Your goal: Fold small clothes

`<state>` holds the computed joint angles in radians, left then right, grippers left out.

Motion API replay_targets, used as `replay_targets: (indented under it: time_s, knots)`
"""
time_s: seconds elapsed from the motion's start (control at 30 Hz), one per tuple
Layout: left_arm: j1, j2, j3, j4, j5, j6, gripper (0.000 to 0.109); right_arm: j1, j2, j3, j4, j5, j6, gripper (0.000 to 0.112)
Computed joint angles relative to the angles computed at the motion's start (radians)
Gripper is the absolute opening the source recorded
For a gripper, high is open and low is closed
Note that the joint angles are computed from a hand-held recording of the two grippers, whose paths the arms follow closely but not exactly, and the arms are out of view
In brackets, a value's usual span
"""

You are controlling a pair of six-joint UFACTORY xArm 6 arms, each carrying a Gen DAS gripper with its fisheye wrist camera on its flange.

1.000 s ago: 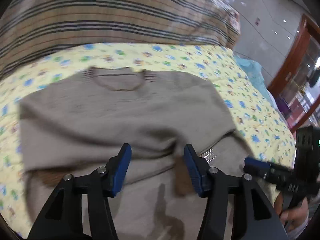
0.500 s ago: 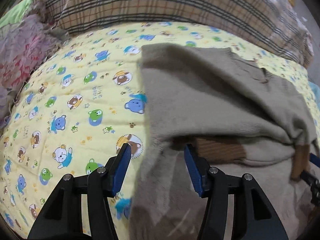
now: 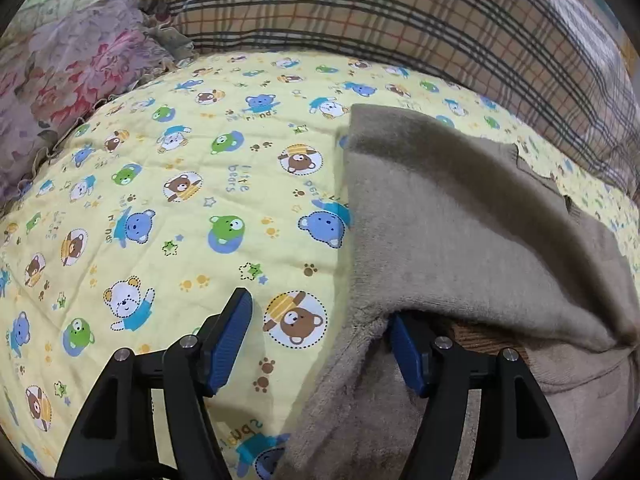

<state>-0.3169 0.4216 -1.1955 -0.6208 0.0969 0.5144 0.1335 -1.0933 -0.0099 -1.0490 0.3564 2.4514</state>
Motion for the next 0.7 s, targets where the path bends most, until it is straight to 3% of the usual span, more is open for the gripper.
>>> replay_targets:
  time_s: [0.1, 0.23, 0.4, 0.5, 0.7]
  knots:
    - [-0.002, 0.004, -0.015, -0.15, 0.016, 0.122, 0.07, 0.104, -0.043, 0.005, -0.02, 0.135, 0.007, 0.044]
    - [-0.005, 0.016, -0.027, -0.202, 0.014, 0.164, 0.071, 0.231, 0.152, -0.122, -0.071, 0.236, -0.064, 0.05]
    - [-0.012, 0.015, -0.025, -0.244, 0.005, 0.199, 0.072, 0.37, 0.507, -0.367, -0.011, 0.398, -0.459, 0.05]
    - [-0.015, 0.006, -0.015, -0.284, 0.002, 0.235, 0.072, 0.449, 0.647, -0.479, 0.006, 0.548, -0.698, 0.05]
    - [-0.016, 0.007, -0.015, -0.292, -0.003, 0.242, 0.073, 0.452, 0.796, -0.572, 0.049, 0.633, -0.98, 0.05]
